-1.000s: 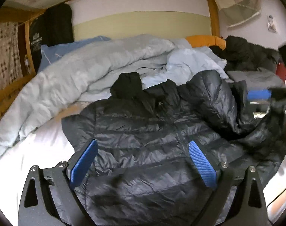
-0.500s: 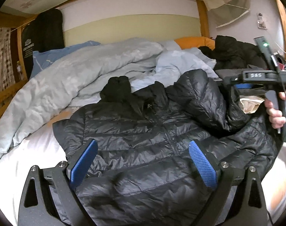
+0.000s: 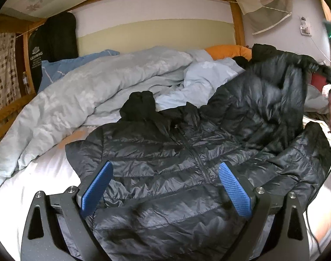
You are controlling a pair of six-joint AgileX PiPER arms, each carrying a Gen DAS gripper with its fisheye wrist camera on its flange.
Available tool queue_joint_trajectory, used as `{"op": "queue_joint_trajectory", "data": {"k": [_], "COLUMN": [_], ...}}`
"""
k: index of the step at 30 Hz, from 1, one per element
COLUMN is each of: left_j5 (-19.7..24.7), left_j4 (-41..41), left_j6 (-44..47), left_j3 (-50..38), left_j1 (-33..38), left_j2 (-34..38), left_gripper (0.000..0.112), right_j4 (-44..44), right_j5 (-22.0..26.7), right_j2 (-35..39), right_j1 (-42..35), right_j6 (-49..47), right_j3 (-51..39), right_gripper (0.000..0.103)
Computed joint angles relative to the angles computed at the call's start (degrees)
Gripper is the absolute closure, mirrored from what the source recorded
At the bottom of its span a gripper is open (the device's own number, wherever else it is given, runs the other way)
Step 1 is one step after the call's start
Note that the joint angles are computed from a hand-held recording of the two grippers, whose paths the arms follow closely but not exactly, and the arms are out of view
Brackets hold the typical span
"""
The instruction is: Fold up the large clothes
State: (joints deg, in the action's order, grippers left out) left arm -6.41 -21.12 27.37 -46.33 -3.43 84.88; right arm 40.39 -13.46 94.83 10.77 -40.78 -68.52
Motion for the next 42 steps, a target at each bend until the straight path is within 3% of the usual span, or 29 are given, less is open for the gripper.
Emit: {"op": "queue_joint_trajectory", "data": {"k": [3, 4, 6, 11, 13, 17, 18, 20, 21, 22, 24, 27, 29, 32, 35, 37, 39, 41, 42], "left_j5": [-0.49, -0.46, -0.50, -0.92, -0.45, 0.36, 0.64, 1.14, 1.40, 1.31, 0.27, 0.84, 1.39, 1.37, 1.04, 0.58, -0.31, -0.51, -0.91], "left_j4": [0.45, 0.45, -1.70, -8.04, -6.74, -5.94, -5.05, -2.81, -0.96, 0.81, 2.82, 7.59, 7.51, -0.70, -4.54, -8.03, -12.58, -14.43, -16.45], "left_j6": [-0.22, -0.21, 2.03, 8.44, 6.95, 5.75, 4.79, 2.40, 0.66, -0.83, -2.49, -7.82, -7.99, 0.20, 3.96, 7.37, 11.82, 13.65, 15.57], "left_j3": [0.20, 0.17, 0.10, 0.16, -0.09, -0.44, -0.58, -0.80, -0.84, -0.80, -0.43, -0.79, -1.15, -1.52, -1.67, -1.68, -1.60, -1.53, -1.39], "left_j1": [-0.11, -0.16, -0.38, -0.72, -0.24, 0.58, 0.84, 1.32, 1.55, 1.67, 2.06, 2.72, 2.86, 2.31, 1.65, 1.07, 0.40, 0.28, 0.06], "left_j2": [-0.03, 0.00, 0.19, 0.11, 0.00, -0.13, -0.14, -0.14, -0.23, -0.31, -0.63, -0.54, -0.11, 0.71, 1.04, 1.34, 1.70, 1.74, 1.71], "left_gripper": [0.015, 0.015, 0.015, 0.015, 0.015, 0.015, 0.015, 0.015, 0.015, 0.015, 0.015, 0.015, 0.015, 0.015, 0.015, 0.015, 0.015, 0.015, 0.015], "right_j4": [-12.79, -15.76, -17.16, -33.21, -28.94, -26.39, -25.76, -20.77, -15.05, -9.32, 2.13, 18.85, 22.70, 12.85, 0.41, -9.28, -13.46, -11.69, -13.22], "right_j5": [-13.40, -15.32, -12.29, 15.58, 27.03, 49.93, 53.35, 53.32, 51.15, 49.02, 46.70, 46.27, 39.16, 28.68, 25.86, 31.63, 43.07, 52.64, 54.20], "right_j2": [-3.60, -4.39, -4.72, 3.76, 8.45, 18.65, 19.76, 18.70, 16.95, 14.36, 9.87, 5.27, 2.03, 3.79, 10.21, 16.60, 23.52, 29.39, 30.58], "right_j1": [2.77, 4.20, 5.95, 7.58, 7.31, 6.00, 5.23, 3.60, 2.43, 1.42, -0.64, -3.72, -3.37, -2.80, -4.37, -6.19, -7.09, -8.05, -7.74], "right_j6": [7.24, 6.59, 2.60, 13.47, 9.26, 11.06, 10.30, 6.21, 1.19, -3.28, -11.69, -26.71, -29.25, -16.89, 0.30, 11.75, 19.54, 18.74, 18.10], "right_j3": [7.80, 9.64, 9.41, -2.11, -8.39, -21.93, -23.64, -22.82, -20.41, -18.14, -14.81, -10.50, -7.12, -8.74, -15.81, -25.86, -37.32, -46.73, -48.72], "right_gripper": [0.098, 0.098, 0.098, 0.098, 0.098, 0.098, 0.097, 0.087, 0.072, 0.046, 0.023, 0.023, 0.023, 0.022, 0.022, 0.022, 0.023, 0.039, 0.066]}}
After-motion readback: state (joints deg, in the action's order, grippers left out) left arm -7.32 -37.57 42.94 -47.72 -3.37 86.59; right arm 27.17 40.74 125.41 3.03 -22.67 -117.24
